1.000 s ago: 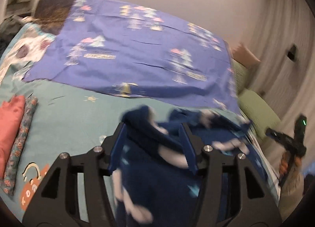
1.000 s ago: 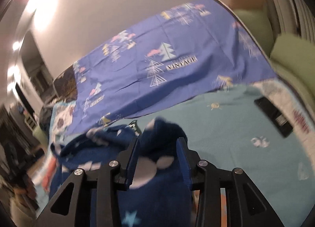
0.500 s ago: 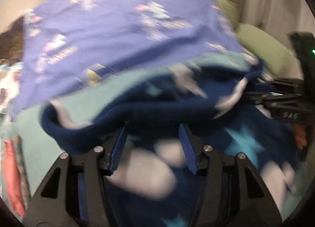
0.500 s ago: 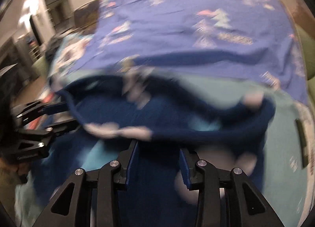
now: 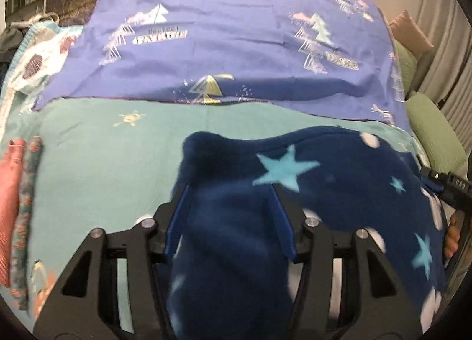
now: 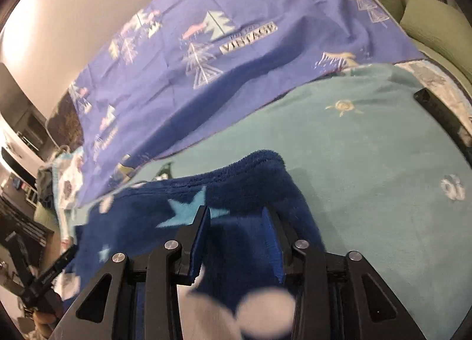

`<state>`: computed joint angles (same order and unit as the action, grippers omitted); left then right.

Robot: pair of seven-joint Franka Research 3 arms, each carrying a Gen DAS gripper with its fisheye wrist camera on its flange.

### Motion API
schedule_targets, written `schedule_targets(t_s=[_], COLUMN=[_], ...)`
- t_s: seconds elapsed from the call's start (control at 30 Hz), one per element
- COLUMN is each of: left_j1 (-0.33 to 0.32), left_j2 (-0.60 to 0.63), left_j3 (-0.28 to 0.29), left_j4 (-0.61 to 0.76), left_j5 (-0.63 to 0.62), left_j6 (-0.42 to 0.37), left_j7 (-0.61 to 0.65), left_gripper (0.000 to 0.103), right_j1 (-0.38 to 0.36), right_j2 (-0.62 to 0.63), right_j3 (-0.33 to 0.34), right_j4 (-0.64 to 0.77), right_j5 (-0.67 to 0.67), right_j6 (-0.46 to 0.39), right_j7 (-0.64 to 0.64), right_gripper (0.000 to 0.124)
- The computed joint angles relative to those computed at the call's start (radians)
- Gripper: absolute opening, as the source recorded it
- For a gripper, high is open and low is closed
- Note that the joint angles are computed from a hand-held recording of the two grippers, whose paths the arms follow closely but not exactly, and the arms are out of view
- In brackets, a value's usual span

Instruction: Fold small clothes

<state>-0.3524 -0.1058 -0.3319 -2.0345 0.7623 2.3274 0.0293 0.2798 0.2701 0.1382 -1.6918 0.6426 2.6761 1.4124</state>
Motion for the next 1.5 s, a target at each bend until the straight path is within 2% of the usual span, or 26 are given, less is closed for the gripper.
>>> schedule_targets(t_s=[0.13, 0.3, 0.47, 0.5, 0.57, 0.6, 0.7, 0.8, 0.87, 0.97, 1.0, 1.03, 1.07, 1.1, 1.13, 1.2, 1.23, 1.3, 1.4, 1.5], left_j1=[-0.024, -0.072, -0.13, -0.136, -0.142, -0.141, -0.12, -0.066, 0.001, 0.195, 0.251, 0.308, 0.33, 0.348, 0.362, 0.329, 0.287, 0.237, 0.116, -0.003], left_j2=[-0.156, -0.292, -0.443, -0.47, -0.522, -0.534, -0.492, -0.432, -0.423, -0.467, -0.478, -0.477, -0.476, -0.491, -0.525, -0.575, -0.595, -0.632, -0.684, -0.707], left_j3=[-0.036, -0.118, -0.167, -0.182, -0.202, -0.206, -0.215, -0.22, -0.24, -0.34, -0.367, -0.395, -0.404, -0.421, -0.431, -0.418, -0.398, -0.387, -0.371, -0.396], left_j4=[-0.119, -0.213, -0.359, -0.385, -0.451, -0.485, -0.506, -0.49, -0.497, -0.542, -0.549, -0.548, -0.553, -0.557, -0.565, -0.566, -0.555, -0.546, -0.533, -0.52], left_j5=[-0.017, -0.088, -0.182, -0.194, -0.211, -0.216, -0.217, -0.21, -0.187, -0.083, -0.051, -0.026, -0.03, -0.044, -0.053, -0.075, -0.089, -0.113, -0.159, -0.216], left_j6=[0.018, -0.043, 0.014, 0.033, 0.13, 0.21, 0.356, 0.402, 0.423, 0.609, 0.67, 0.73, 0.763, 0.772, 0.782, 0.743, 0.694, 0.638, 0.519, 0.394], left_j7=[-0.035, -0.077, -0.211, -0.255, -0.361, -0.413, -0.45, -0.467, -0.54, -0.786, -0.816, -0.827, -0.824, -0.833, -0.835, -0.797, -0.757, -0.713, -0.648, -0.632], left_gripper=[0.057, 0.069, 0.07, 0.07, 0.073, 0.074, 0.075, 0.077, 0.077, 0.077, 0.06, 0.032, 0.032, 0.029, 0.027, 0.024, 0.023, 0.023, 0.023, 0.023], right_j1=[-0.045, -0.013, 0.009, 0.007, 0.006, 0.008, 0.018, 0.032, 0.029, 0.022, 0.02, 0.018, 0.017, 0.018, 0.016, 0.018, 0.02, 0.021, 0.013, 0.001], right_j2=[-0.152, -0.434, -0.644, -0.68, -0.733, -0.749, -0.757, -0.7, -0.655, -0.58, -0.565, -0.552, -0.538, -0.523, -0.518, -0.557, -0.579, -0.643, -0.77, -0.921], right_j3=[0.015, -0.057, -0.153, -0.171, -0.207, -0.22, -0.25, -0.26, -0.244, -0.201, -0.186, -0.172, -0.161, -0.155, -0.156, -0.148, -0.151, -0.17, -0.183, -0.201], right_j4=[-0.132, -0.426, -0.656, -0.697, -0.762, -0.784, -0.816, -0.793, -0.764, -0.702, -0.689, -0.674, -0.657, -0.64, -0.631, -0.643, -0.65, -0.676, -0.75, -0.859], right_j5=[0.137, 0.149, 0.224, 0.234, 0.27, 0.292, 0.377, 0.53, 0.625, 0.717, 0.723, 0.711, 0.694, 0.673, 0.664, 0.685, 0.689, 0.69, 0.621, 0.527], right_j6=[-0.042, -0.085, -0.158, -0.185, -0.241, -0.268, -0.333, -0.346, -0.321, -0.264, -0.244, -0.234, -0.224, -0.237, -0.254, -0.217, -0.216, -0.249, -0.289, -0.34], right_j7=[-0.182, -0.305, -0.337, -0.334, -0.331, -0.331, -0.358, -0.403, -0.421, -0.392, -0.38, -0.363, -0.351, -0.342, -0.332, -0.362, -0.377, -0.397, -0.389, -0.357], right_gripper=[0.039, 0.042, 0.048, 0.048, 0.049, 0.05, 0.062, 0.076, 0.079, 0.083, 0.081, 0.074, 0.031, 0.017, 0.016, 0.014, 0.014, 0.013, 0.013, 0.013])
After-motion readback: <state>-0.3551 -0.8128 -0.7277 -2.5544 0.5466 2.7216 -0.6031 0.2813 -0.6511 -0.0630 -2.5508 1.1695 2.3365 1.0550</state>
